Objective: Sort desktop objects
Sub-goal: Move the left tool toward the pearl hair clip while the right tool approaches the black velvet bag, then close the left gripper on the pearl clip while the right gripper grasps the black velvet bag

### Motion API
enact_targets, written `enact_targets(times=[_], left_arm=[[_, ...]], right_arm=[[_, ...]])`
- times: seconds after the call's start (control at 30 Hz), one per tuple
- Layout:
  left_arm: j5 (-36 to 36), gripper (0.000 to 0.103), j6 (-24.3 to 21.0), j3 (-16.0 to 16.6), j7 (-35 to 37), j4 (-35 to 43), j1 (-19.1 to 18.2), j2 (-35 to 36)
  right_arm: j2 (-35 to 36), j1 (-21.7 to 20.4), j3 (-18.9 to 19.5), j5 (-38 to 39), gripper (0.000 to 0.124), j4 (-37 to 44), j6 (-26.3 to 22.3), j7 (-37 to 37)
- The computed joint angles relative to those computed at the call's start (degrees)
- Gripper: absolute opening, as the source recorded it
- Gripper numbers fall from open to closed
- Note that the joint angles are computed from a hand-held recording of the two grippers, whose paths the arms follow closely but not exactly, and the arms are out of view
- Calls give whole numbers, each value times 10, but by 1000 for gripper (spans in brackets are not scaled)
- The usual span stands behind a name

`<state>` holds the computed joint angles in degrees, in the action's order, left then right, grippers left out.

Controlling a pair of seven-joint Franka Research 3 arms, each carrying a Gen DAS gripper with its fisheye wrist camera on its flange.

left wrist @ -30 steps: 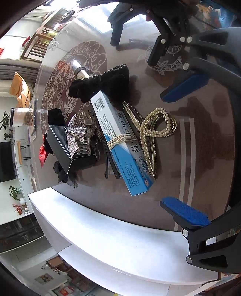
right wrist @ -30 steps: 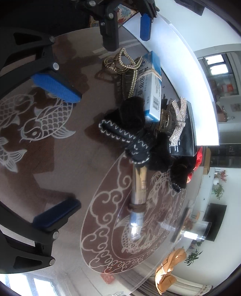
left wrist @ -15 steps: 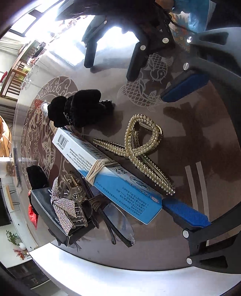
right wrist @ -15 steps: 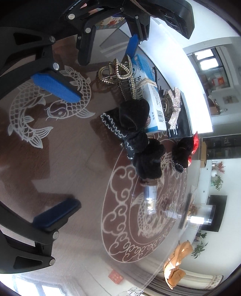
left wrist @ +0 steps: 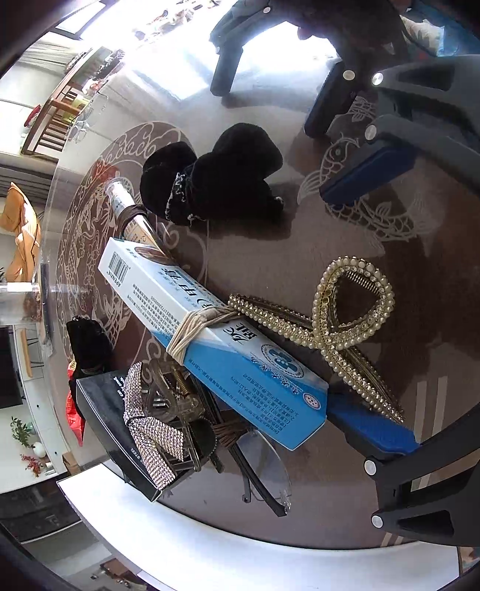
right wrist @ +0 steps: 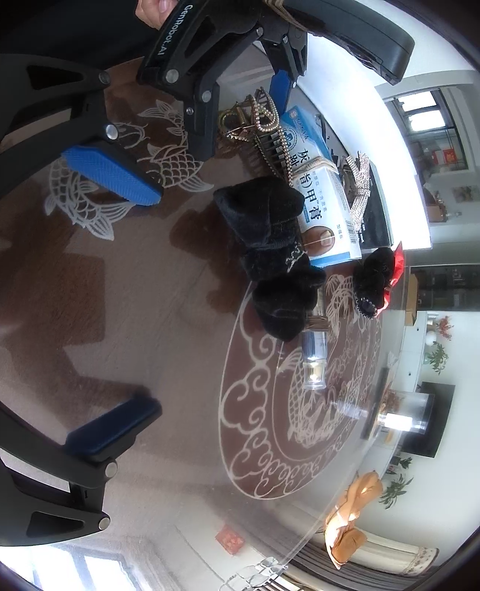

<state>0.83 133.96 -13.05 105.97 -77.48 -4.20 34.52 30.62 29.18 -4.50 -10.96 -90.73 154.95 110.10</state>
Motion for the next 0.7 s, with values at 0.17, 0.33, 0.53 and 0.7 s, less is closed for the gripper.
enact_targets(times=[0.17, 0.33, 0.53, 0.7], left_arm=[[-2, 103, 29, -2, -6, -12, 1, -1], [2, 103, 32, 1, -18, -9, -3, 1], [6, 103, 51, -2, -21, -4, -4, 13], [-9, 103, 90, -16, 4, -46, 13, -8]], right_arm=[[-1, 8, -21, -15, 103, -10, 19, 33], [1, 8, -22, -23, 103, -7, 20, 42], [3, 8, -22, -26, 103, -6, 21, 45], [3, 7, -21, -27, 103, -6, 21, 45]])
